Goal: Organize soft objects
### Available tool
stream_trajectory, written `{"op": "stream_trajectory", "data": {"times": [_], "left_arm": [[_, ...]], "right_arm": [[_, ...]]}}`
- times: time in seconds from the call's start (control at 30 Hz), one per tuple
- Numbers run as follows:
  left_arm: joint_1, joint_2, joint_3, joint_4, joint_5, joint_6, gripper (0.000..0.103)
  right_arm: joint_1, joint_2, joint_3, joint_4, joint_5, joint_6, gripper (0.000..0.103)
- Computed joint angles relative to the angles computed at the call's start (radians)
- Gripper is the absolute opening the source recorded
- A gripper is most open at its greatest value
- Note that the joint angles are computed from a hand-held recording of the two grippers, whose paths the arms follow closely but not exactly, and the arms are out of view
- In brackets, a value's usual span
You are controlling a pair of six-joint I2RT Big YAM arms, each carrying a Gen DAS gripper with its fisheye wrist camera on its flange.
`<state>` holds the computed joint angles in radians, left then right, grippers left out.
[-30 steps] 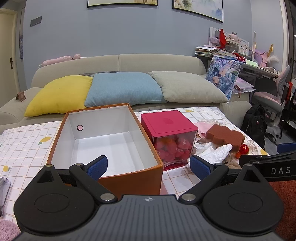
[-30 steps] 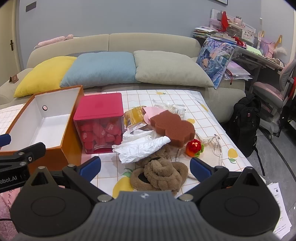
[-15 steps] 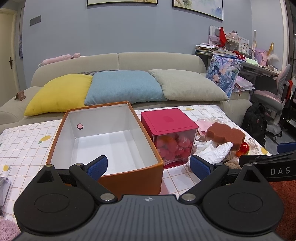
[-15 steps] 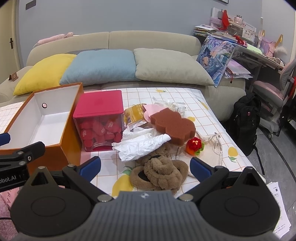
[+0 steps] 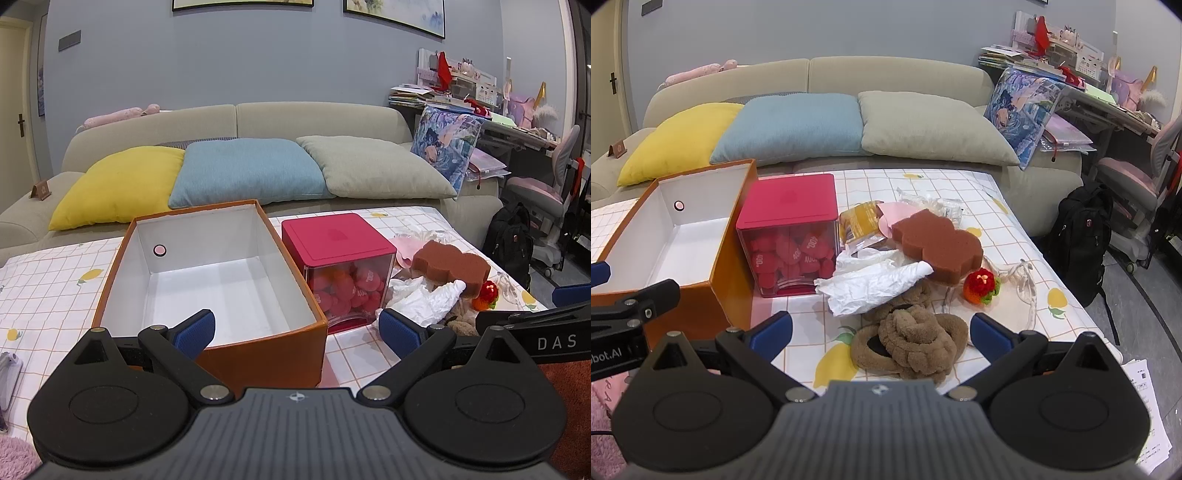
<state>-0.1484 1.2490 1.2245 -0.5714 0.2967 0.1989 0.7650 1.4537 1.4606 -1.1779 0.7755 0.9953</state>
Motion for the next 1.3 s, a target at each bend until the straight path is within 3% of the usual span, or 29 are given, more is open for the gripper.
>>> {"op": "stream_trajectory", "data": {"times": [1.3], "left_arm": [[0.003, 0.007, 0.007, -0.022, -0.010, 0.015, 0.103]], "right_arm": [[-0.002, 0.010, 0.005, -0.014, -0.024, 0.011, 0.100]]}}
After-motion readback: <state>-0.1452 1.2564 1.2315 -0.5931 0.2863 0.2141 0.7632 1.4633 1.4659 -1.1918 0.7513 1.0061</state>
